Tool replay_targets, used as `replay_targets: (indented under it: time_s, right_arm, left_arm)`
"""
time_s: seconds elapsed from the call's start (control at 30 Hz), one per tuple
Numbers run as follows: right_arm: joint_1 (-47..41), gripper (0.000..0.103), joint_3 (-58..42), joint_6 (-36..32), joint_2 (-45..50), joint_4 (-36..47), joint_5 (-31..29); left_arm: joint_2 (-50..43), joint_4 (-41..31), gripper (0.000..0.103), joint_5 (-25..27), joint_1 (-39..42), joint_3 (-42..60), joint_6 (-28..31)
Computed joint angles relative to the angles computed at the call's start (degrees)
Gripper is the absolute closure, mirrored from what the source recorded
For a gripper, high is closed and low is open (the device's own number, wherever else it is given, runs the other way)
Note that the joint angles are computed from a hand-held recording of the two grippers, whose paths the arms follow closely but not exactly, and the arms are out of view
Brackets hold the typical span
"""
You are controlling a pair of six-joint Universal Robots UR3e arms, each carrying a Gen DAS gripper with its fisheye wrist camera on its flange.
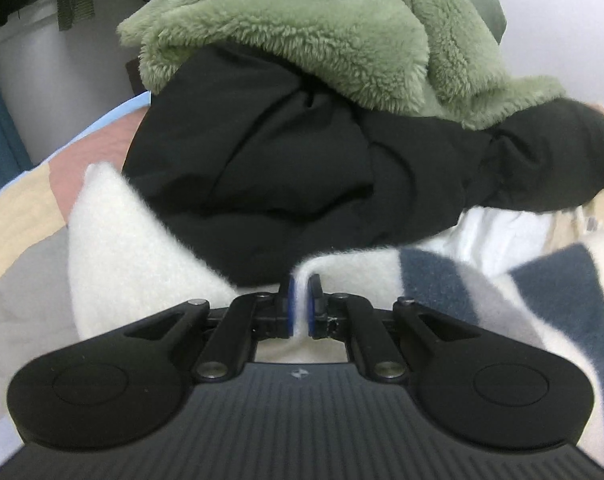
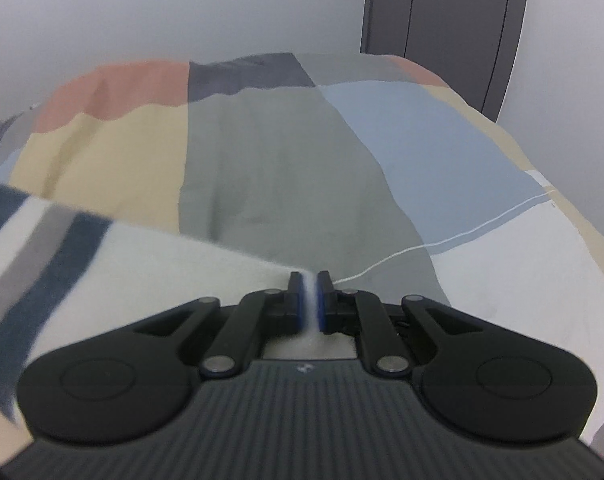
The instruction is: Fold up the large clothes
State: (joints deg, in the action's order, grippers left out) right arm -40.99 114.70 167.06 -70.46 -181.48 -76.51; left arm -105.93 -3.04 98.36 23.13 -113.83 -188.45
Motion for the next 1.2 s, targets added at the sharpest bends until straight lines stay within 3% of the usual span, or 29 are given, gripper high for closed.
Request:
replay_targets:
  time_s: [0.1,0.13,0.17,0.23,0.3,0.47,0.7,0.83,0.93,1.0,1.1,1.2]
  right_arm:
    - [-1.26,0.089,0.33,0.91,-3.03,3.61,2.36]
    - [-1.80,0.080,0.48,1.13,-4.16,4.70,3.07]
    - [-2.52,0.064,0.94,1.41,-5.73,5.99,4.10]
    - [-4.06,0.051,2.74,1.68,-9.38,7.65,6.57]
    - [-5.12,0.051,4.55,1.73,-13.71,10.04,8.38]
    - [-8.42,0.051,11.95,-0.23,-30.68,18.29,16.04]
    - [-9.71,0.051,11.67,-5.11,-58.42,47.25,26.21]
    - [-9.32,0.051,6.92,-8.56,-72.60,68.88,31.14]
    - [-7.95,0.051,3.49,-10.37,-79.75,81.60,34.42]
    - [1.63,0.051,5.03,-3.20,-79.82,74.54,29.84]
    - [19.63,0.051,8.36,7.36,-76.84,61.56,19.78]
    - [37.02,0.050,11.35,16.53,-71.47,49.69,8.85]
  left_arm:
    - [4.17,0.96,0.091,-3.93,2.31,-3.55,-1.81]
    - [5.59,0.02,0.089,-4.93,2.70,-4.01,-1.73]
    - [7.43,-0.75,0.084,-5.52,2.90,-4.89,-1.61]
    - [12.26,-1.43,0.073,-6.73,3.05,-7.79,-1.79]
    - [18.07,-3.88,0.062,-7.66,2.70,-10.33,-1.42]
    - [36.41,-16.35,0.059,-12.61,2.07,-14.10,-0.49]
    - [59.30,-37.88,0.059,-17.80,-2.11,-11.83,-1.02]
    - [65.24,-44.03,0.059,-15.27,-11.46,-11.19,-6.22]
    - [64.78,-42.33,0.059,-8.29,-24.06,-12.35,-11.58]
    - [66.44,-42.35,0.059,-9.05,-28.82,-14.11,-13.99]
    - [63.41,-38.28,0.059,-0.96,-41.68,-16.15,-19.50]
    - [63.83,-36.09,0.059,0.10,-47.63,-19.23,-24.46]
